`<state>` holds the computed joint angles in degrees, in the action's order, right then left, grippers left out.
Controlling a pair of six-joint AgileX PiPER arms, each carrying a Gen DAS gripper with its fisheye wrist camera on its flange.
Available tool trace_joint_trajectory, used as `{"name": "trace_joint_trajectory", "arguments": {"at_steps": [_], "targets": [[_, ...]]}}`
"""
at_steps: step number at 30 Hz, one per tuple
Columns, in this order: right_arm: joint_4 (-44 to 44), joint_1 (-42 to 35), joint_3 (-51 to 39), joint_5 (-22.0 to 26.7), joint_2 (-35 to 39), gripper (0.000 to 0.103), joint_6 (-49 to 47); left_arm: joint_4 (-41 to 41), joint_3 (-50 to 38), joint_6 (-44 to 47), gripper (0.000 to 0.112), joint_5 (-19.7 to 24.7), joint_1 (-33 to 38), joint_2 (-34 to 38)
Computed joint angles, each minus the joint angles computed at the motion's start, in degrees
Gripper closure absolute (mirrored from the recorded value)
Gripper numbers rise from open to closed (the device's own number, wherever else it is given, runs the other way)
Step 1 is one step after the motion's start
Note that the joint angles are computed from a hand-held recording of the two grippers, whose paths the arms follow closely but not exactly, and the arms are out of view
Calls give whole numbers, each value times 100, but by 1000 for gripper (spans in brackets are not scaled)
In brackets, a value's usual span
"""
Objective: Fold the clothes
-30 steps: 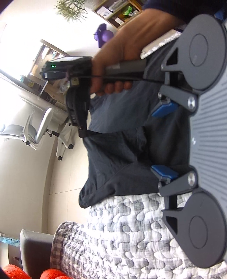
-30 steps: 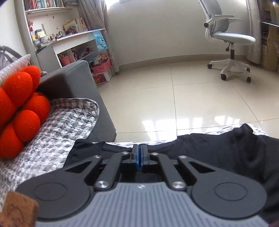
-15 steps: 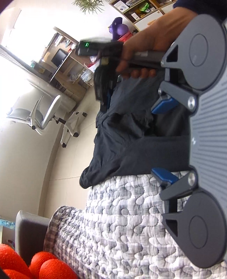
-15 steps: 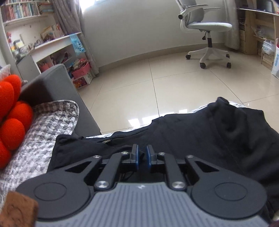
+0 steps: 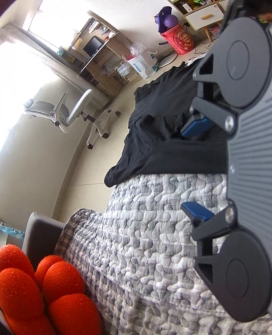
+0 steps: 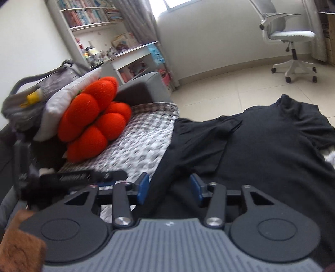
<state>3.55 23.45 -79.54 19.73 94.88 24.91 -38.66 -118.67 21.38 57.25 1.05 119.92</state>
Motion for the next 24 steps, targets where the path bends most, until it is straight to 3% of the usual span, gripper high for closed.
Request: {"name": "trace_joint_trajectory", "arguments": {"at_steps": [4, 7, 11, 16, 21, 24], "targets": [[-636, 1073, 993, -187, -656, 54, 718, 60, 670, 152, 42, -237, 115, -496], [-1244, 1883, 1329, -264, -700, 54, 1411, -108, 1090, 299, 42, -356, 287, -811], [-1713, 2677, 1087, -13, -221, 55, 1749, -356, 1650, 588, 42, -462, 495, -1215], [-3217, 3256, 400, 608, 412, 59, 3194, -279, 1970, 825, 42, -567, 554, -1475], [-3974, 3693, -333, 1702, 1040, 86, 3892, -349, 1889, 759, 42, -510, 673, -1397], [-4213, 3773, -408, 1986, 1171, 92, 4349, -246, 1824, 751, 42, -481, 657, -1350]]}}
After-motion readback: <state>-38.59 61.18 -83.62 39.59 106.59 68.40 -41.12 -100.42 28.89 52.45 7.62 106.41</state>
